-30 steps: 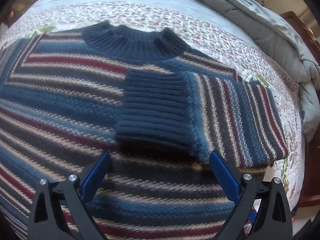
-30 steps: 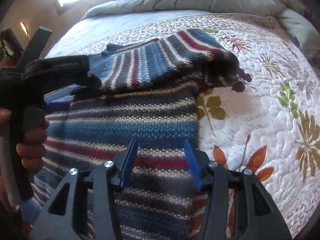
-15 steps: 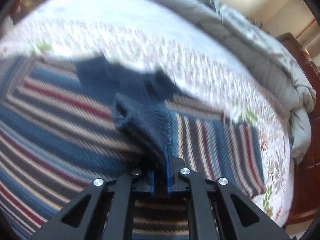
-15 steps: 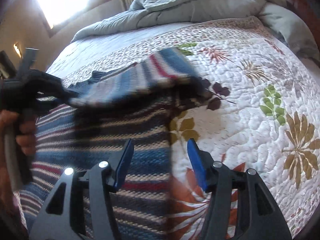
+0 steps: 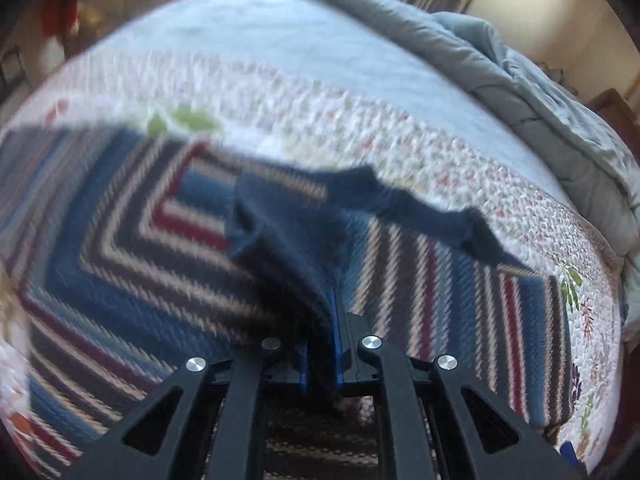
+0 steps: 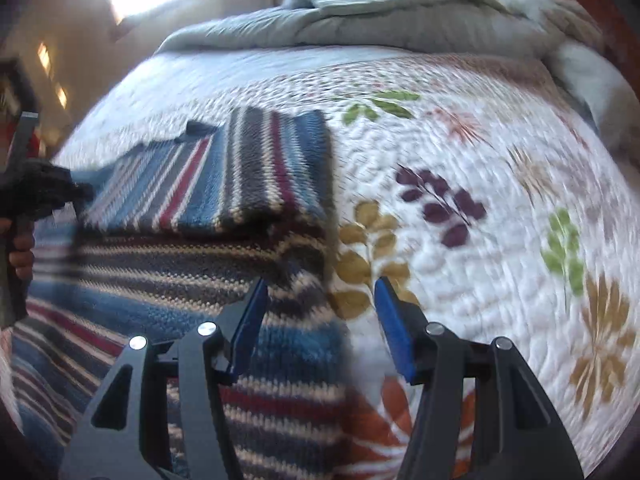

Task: Fold small clothes

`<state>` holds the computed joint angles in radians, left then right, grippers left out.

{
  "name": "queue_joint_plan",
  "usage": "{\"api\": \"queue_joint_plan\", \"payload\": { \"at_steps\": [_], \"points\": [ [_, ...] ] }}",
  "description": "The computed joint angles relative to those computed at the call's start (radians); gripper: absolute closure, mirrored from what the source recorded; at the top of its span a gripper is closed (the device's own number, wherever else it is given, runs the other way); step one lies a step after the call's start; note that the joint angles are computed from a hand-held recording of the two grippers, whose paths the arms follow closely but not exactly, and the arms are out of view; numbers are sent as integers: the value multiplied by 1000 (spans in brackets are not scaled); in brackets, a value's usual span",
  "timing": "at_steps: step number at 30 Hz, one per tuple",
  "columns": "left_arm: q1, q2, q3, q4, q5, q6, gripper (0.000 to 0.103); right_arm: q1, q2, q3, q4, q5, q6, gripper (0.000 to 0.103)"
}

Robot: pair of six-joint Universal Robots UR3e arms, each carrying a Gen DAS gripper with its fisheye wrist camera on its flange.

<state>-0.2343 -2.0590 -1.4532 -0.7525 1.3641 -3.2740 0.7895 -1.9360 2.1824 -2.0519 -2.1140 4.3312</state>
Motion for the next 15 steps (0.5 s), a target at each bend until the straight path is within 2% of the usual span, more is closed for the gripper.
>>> {"api": "queue_joint_plan", "payload": {
  "at_steps": [5, 6, 7, 8, 11, 15],
  "points": [
    [59, 79, -145, 80, -42, 58, 90, -183, 51, 34, -142, 90, -278, 45],
    [67, 87, -153, 90, -50, 55, 90, -220, 53, 47, -181, 117, -326, 55],
    [72, 96, -158, 92, -58, 52, 90, -255, 49, 67, -228, 150, -374, 71],
    [74, 102, -155, 86, -57, 56, 89, -286, 47, 73, -246, 178, -407, 73],
    [55, 81, -123, 38, 7, 64, 86, -308, 43, 56, -175, 189, -390, 84],
    [59, 75, -160, 76, 20, 112, 84, -260, 82, 42, -136, 164, -335, 85]
  ]
}}
